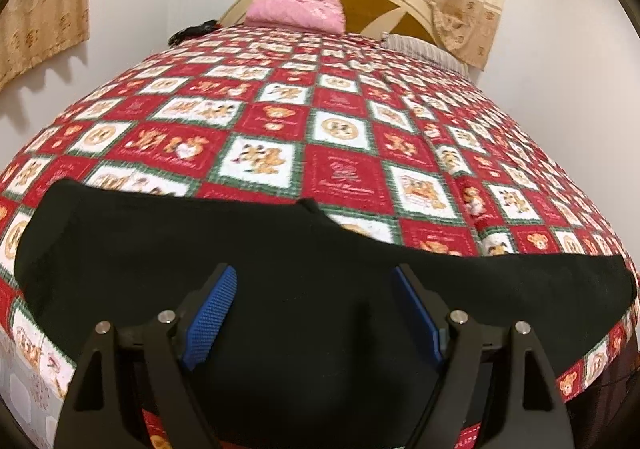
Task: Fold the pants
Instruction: 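Lay the pants flat with the left gripper while the right gripper lifts the folded edge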
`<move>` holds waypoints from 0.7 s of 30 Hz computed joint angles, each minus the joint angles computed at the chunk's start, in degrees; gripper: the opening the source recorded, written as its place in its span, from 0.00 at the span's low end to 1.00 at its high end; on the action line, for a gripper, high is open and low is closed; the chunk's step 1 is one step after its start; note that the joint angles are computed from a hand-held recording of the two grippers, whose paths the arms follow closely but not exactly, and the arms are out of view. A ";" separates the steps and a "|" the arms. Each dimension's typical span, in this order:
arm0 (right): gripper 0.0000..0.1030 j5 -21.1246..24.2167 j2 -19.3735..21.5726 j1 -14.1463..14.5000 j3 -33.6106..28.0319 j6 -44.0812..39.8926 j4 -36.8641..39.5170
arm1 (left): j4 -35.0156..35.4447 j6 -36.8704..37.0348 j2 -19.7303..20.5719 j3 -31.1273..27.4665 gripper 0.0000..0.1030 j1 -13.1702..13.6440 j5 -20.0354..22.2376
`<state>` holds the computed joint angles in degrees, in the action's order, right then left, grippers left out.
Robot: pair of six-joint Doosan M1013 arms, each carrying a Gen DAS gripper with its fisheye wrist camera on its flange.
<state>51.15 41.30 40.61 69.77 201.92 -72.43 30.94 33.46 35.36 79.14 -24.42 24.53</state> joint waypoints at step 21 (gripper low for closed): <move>0.23 -2.67 3.43 2.37 -2.93 3.16 4.73 | 7.52 1.50 1.16 0.82 0.81 -2.46 1.57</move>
<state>48.48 44.74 42.99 66.84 205.08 -67.71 38.46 34.97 36.52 79.95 -26.88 26.10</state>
